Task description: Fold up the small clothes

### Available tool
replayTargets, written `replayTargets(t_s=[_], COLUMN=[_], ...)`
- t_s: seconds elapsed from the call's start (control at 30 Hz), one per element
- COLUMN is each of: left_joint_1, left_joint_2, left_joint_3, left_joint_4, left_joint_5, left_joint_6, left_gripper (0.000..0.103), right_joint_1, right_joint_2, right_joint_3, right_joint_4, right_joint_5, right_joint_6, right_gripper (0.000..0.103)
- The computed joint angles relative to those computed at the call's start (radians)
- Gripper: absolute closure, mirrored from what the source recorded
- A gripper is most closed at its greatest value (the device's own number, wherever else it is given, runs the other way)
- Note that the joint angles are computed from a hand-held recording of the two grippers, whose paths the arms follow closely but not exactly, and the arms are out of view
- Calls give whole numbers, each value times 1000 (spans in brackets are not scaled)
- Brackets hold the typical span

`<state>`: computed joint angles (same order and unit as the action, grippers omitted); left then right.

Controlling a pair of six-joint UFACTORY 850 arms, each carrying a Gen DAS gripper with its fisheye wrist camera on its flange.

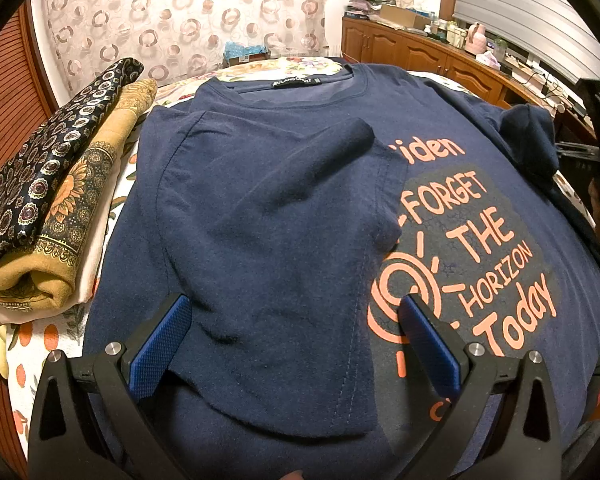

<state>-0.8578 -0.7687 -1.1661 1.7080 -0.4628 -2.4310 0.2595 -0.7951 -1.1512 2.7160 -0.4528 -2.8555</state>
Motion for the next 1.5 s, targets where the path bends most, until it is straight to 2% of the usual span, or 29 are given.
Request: replayTargets(t_s=[0.07, 0.13, 0.23, 0.43, 0.6, 0.77, 0.87, 0.93, 1.0, 1.07, 1.1, 1.3, 1.4, 1.5], left_joint_1=[-1, -4, -21, -41, -51, -56, -56, -57, -58, -57, -55, -53, -53, -53], left_joint_2=[0, 0, 25, 99, 139, 157, 155, 156, 155, 152, 149, 148, 149, 147], left_joint_3=[0, 2, 38, 112, 148, 170, 167, 171, 172, 172, 171, 179, 184, 182], left_joint_4=[-1, 8, 88, 143, 152, 155, 145, 148, 149, 146, 145, 156, 166, 173], left_joint_5=[-2, -15, -86, -189, -234, -257, -258, -257, -255, -249, -248, -252, -252, -251], left_joint_6=[0, -10, -114, -228, -258, -287, -277, -281, -285, -282, -280, -305, -325, -337], left_gripper=[0, 0, 0, 0, 0, 0, 0, 0, 0, 0, 0, 0, 0, 0], right_joint_1=[10, 18, 18, 13, 65, 131, 155, 152, 144, 126, 115, 88, 69, 43], right_joint_2=[-4, -4, 23, 103, 125, 87, 41, -3, -29, -27, -28, 28, 41, 32], right_joint_3=[-7, -6, 19, 51, 5, -85, -162, -236, -280, -291, -292, -177, -131, -116], right_joint_4=[13, 53, 126, 90, 75, 44, -12, -146, -279, -332, -356, -220, -184, -160], right_joint_5=[9, 17, -2, -102, -88, -45, -12, 26, 36, 48, 41, 0, -2, 4], right_joint_6=[-44, -107, -187, -140, -170, -185, -130, 14, 141, 195, 223, 86, 48, 57], right_gripper=[87, 98, 98, 99, 99, 99, 98, 98, 96, 78, 74, 74, 65, 63])
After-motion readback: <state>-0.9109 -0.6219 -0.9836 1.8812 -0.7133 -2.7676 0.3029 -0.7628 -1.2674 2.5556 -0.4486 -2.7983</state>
